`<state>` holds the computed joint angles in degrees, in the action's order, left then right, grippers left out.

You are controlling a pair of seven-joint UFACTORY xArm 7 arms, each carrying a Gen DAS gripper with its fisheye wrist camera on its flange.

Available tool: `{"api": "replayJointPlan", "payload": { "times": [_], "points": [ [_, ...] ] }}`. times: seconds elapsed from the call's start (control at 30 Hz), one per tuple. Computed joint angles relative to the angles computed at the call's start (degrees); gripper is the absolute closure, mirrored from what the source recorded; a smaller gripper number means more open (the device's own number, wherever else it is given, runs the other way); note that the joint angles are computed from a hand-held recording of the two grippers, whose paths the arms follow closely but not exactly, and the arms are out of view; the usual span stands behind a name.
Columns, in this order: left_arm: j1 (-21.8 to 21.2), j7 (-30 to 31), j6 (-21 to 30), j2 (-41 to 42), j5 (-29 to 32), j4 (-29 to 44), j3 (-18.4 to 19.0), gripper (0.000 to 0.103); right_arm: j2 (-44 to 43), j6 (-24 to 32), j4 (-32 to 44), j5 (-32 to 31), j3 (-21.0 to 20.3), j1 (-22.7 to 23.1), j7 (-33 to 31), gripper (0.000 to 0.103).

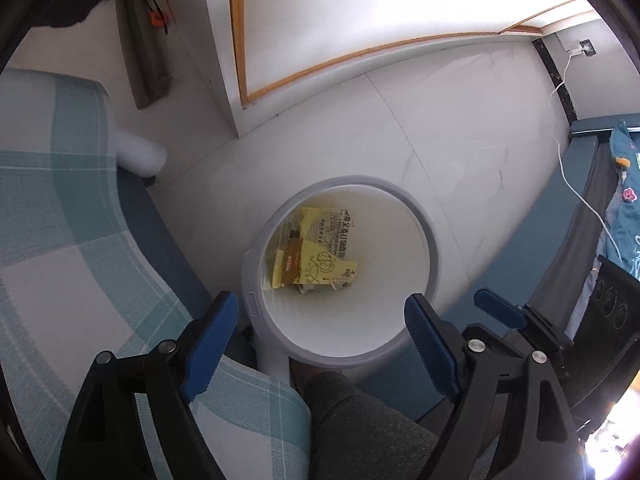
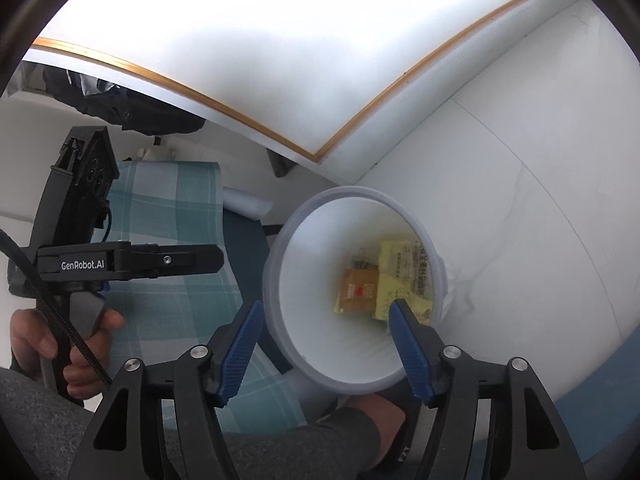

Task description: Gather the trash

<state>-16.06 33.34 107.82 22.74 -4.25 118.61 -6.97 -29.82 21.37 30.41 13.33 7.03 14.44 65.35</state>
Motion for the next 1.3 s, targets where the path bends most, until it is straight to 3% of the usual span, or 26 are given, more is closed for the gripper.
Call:
{"api": "replayJointPlan", "payload": {
  "times": [0.43, 0.8, 0.97, 1.3],
  "points": [
    [3.4, 7.8, -4.7, -6.8, -2.7, 1.6, 0.3, 0.020, -5.3, 15.3, 8.0, -8.0, 3.7, -4.8, 5.2, 0.025],
    [5.6, 9.1, -5.8, -11.6, -6.1, -0.3, 0.9, 0.020, -7.5, 24.7, 15.1, -11.0, 4.8, -5.6, 6.5, 0.012],
    [6.1, 8.5, -3.6, -10.6, -6.9, 2.0, 1.0, 0.020, -7.4, 26.3, 16.3, -11.1, 5.0, -5.4, 6.9, 0.012],
    [6.4, 10.5, -4.5, -12.7, -7.8, 0.1, 1.0, 0.020, -7.7, 27.5, 17.2, -12.0, 5.4, -5.6, 7.0, 0.012]
  ]
}}
